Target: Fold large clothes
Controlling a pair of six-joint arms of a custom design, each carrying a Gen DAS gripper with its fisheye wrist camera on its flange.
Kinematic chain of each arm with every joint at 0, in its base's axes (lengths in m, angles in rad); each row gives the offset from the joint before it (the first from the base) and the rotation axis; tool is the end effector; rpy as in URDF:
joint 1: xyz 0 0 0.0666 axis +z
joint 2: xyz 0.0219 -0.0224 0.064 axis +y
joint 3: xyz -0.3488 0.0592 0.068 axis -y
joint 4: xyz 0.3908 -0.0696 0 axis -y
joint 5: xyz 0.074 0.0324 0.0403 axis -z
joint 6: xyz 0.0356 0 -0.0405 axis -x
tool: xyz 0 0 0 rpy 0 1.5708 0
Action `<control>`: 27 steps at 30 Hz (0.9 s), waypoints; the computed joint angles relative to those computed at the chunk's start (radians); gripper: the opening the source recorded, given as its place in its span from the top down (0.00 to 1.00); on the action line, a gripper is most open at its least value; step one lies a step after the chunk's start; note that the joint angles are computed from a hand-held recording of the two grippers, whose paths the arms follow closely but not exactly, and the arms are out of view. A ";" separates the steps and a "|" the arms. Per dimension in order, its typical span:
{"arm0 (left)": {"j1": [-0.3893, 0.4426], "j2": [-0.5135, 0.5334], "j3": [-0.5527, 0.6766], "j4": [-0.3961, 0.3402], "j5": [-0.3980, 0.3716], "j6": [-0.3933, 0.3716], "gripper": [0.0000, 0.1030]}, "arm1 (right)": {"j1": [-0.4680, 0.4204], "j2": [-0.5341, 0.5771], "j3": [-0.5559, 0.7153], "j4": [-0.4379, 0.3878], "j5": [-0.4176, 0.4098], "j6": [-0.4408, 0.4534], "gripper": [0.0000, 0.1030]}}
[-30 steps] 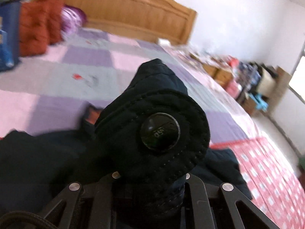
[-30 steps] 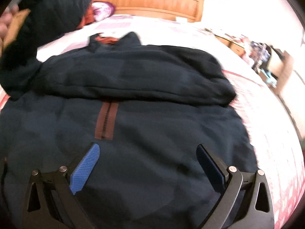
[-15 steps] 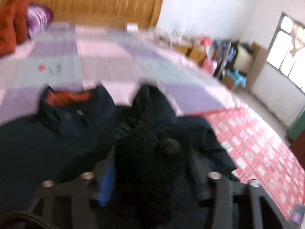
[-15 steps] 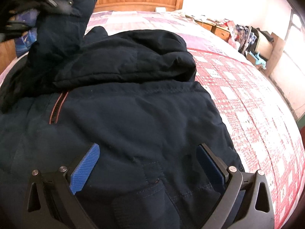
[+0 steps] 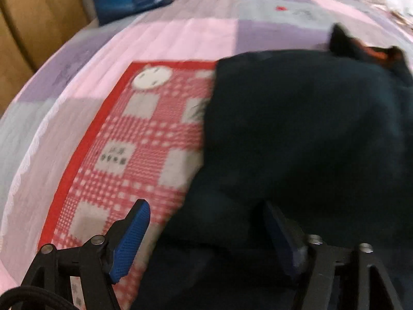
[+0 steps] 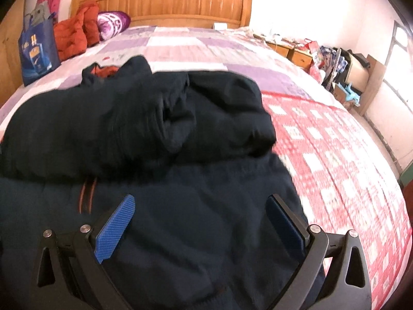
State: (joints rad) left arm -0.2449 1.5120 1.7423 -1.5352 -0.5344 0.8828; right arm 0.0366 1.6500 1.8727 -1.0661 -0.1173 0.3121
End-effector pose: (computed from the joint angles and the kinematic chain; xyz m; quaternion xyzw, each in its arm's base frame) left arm 0.4671 -0.0985 0.4710 -0.3330 0.8968 0.1529 0.2479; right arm 0.5705 0.0247 0.4774 -0.1824 0.9152 0.0055 0.3593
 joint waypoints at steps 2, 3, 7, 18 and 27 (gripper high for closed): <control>0.023 -0.015 -0.026 0.028 -0.007 0.007 0.20 | 0.012 0.040 0.061 -0.011 0.009 -0.006 0.00; 0.030 -0.031 -0.051 0.046 -0.017 0.011 0.18 | 0.019 0.061 0.095 -0.016 0.015 -0.008 0.00; 0.039 -0.072 -0.104 0.037 -0.061 0.045 0.15 | 0.052 0.138 0.221 -0.032 0.030 -0.017 0.00; 0.030 -0.146 -0.076 0.175 -0.057 -0.150 0.26 | 0.154 0.217 0.351 -0.011 0.058 0.011 0.00; 0.028 0.042 0.003 0.282 0.084 -0.266 0.21 | 0.204 0.529 0.842 -0.309 0.119 0.025 0.00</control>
